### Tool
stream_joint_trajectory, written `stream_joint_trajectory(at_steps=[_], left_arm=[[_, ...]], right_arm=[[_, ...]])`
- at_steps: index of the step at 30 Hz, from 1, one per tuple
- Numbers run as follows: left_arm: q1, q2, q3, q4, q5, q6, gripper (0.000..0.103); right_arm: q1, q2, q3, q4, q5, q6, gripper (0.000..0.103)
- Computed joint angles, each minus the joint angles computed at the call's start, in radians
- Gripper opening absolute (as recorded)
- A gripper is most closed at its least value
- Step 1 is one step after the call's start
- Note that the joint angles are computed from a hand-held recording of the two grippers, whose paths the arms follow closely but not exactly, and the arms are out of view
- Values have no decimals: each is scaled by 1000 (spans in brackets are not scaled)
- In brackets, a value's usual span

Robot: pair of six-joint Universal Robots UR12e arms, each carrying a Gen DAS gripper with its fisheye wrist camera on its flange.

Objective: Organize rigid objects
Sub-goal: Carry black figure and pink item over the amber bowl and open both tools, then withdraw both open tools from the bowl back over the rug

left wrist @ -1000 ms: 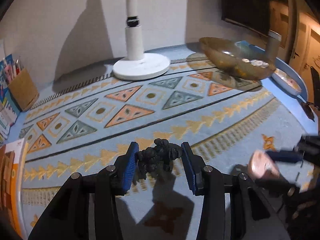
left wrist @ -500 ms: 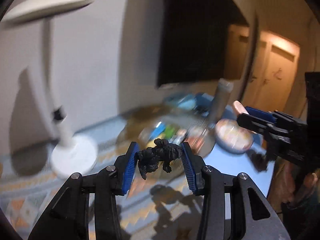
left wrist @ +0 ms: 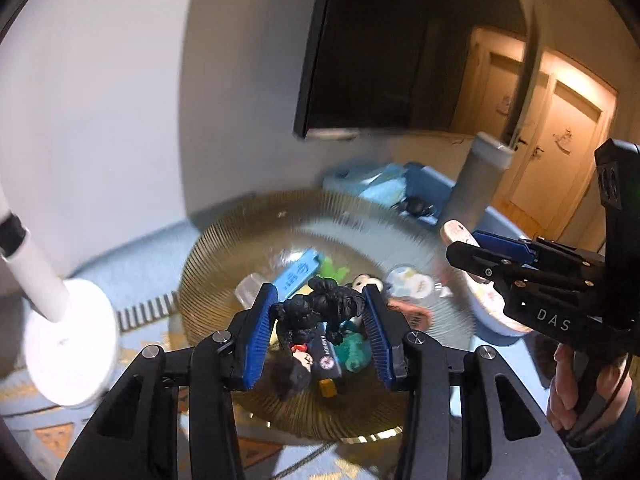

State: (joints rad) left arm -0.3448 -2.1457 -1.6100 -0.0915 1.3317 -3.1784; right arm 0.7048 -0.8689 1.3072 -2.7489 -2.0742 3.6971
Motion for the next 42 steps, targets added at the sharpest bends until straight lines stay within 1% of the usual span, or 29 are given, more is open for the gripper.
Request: stream_joint_trajectory(at_steps=[2,3,4,5,8,9,11,13,15,19,22,25,28,32,33,35,36,38,40,42], left_arm=[[-4,-20,17,11,20,-37,43],[-3,-24,21,8,14,-51,49],[0,-28,28,-1,4,-71,61],[4,-28,29,-2,-6,-91,70],[11,-9,6,22,-5,-105,81],[12,-2,-2,27,3,-106,82],[16,20,-24,34,17,-108,83],[22,49,-54,35,24,-109,83],[25,85,-94,53,50,-107,83],[26,162,-185,117,119,-99,83],[34,223,-250,154,144,-94,83],[46,285,-312,198,163,-97,84],[56,342,-368,239,198,-91,84],[79,407,-432,280,209,-108,84],[85,423,-449,288,211,-114,85],[94,449,-479,311,225,-122,98],[95,457,-491,330,235,-126,100],[98,475,-521,372,256,-139,102],[103,493,-540,381,259,-149,102],[102,502,-557,397,280,-154,102]], right_arm=[[-10,14,-13,26,-1,24,34],[-14,20,-19,33,2,33,34],[-22,23,-21,33,19,42,34],[-29,23,-17,28,40,54,35],[-43,13,1,6,77,77,36],[-43,8,8,0,84,86,38],[-41,-6,29,-22,88,112,50],[-30,-20,42,-33,82,135,55],[-19,-32,48,-40,89,138,56],[22,-45,39,-75,88,97,63],[52,-37,13,-102,95,56,63],[82,-21,-42,-73,124,18,63],[115,-7,-87,-64,114,-13,63],[152,5,-124,-82,102,-38,63],[159,8,-130,-86,102,-40,63],[171,14,-141,-88,105,-41,63],[177,18,-149,-83,113,-44,63],[184,24,-160,-67,120,-43,63],[190,30,-172,-55,135,-43,63],[194,36,-182,-49,152,-40,63]])
